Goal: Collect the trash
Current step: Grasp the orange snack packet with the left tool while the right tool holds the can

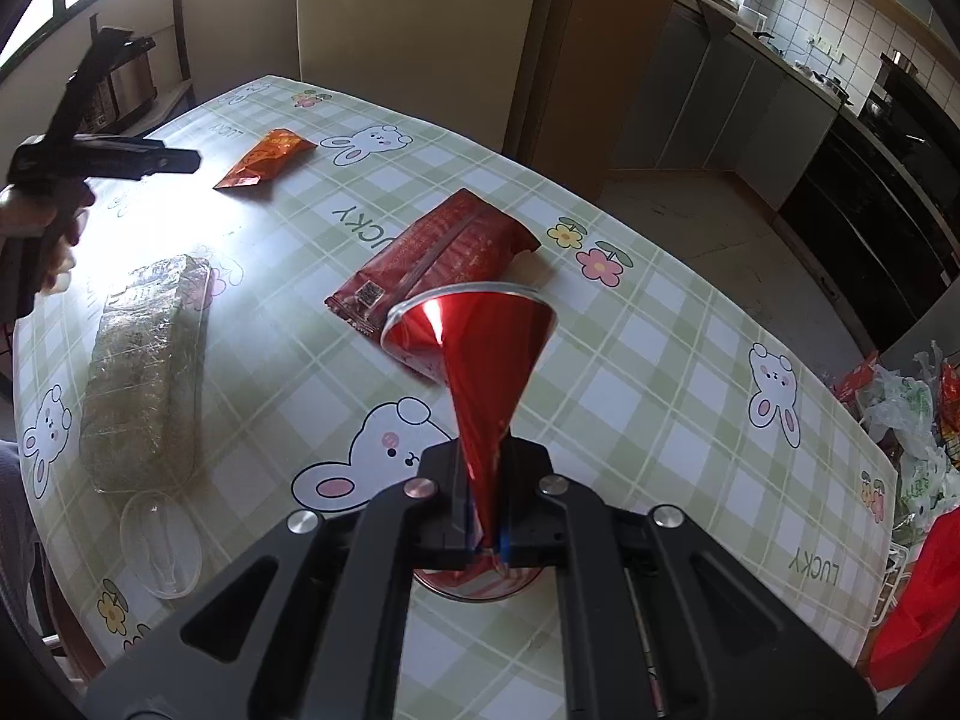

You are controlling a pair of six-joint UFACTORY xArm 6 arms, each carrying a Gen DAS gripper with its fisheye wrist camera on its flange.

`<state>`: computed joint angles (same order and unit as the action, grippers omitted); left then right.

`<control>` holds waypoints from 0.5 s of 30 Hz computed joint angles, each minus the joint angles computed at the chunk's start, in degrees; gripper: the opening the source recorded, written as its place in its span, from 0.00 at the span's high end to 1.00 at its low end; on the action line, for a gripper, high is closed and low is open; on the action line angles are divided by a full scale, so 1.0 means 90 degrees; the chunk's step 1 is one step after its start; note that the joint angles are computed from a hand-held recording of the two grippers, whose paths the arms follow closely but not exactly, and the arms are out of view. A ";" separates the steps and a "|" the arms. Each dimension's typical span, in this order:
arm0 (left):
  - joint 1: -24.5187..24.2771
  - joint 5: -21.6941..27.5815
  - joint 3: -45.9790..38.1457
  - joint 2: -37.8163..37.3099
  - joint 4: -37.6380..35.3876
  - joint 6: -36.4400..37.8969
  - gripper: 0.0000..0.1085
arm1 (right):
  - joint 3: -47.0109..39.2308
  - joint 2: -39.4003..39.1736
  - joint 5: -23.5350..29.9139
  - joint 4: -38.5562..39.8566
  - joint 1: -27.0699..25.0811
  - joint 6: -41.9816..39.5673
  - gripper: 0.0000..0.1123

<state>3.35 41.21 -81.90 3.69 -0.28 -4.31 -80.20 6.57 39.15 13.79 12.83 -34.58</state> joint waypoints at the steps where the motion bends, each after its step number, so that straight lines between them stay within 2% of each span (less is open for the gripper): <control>1: -0.0021 0.0105 -0.0313 0.0292 0.0224 -0.0085 0.10 | 0.0022 -0.0005 -0.0015 0.0007 -0.0006 -0.0015 0.92; 9: 0.0108 0.1153 -0.2234 0.1915 0.0786 -0.0620 0.10 | 0.0342 -0.0214 -0.0211 0.0270 -0.0035 -0.0067 0.92; 13: 0.0185 0.1400 -0.2535 0.2227 0.0784 -0.0844 0.10 | 0.0617 -0.0427 -0.0347 0.0472 -0.0008 -0.0185 0.92; 15: 0.0235 0.1461 -0.2586 0.2277 0.0474 -0.0779 0.15 | 0.0776 -0.0559 -0.0392 0.0505 0.0015 -0.0199 0.92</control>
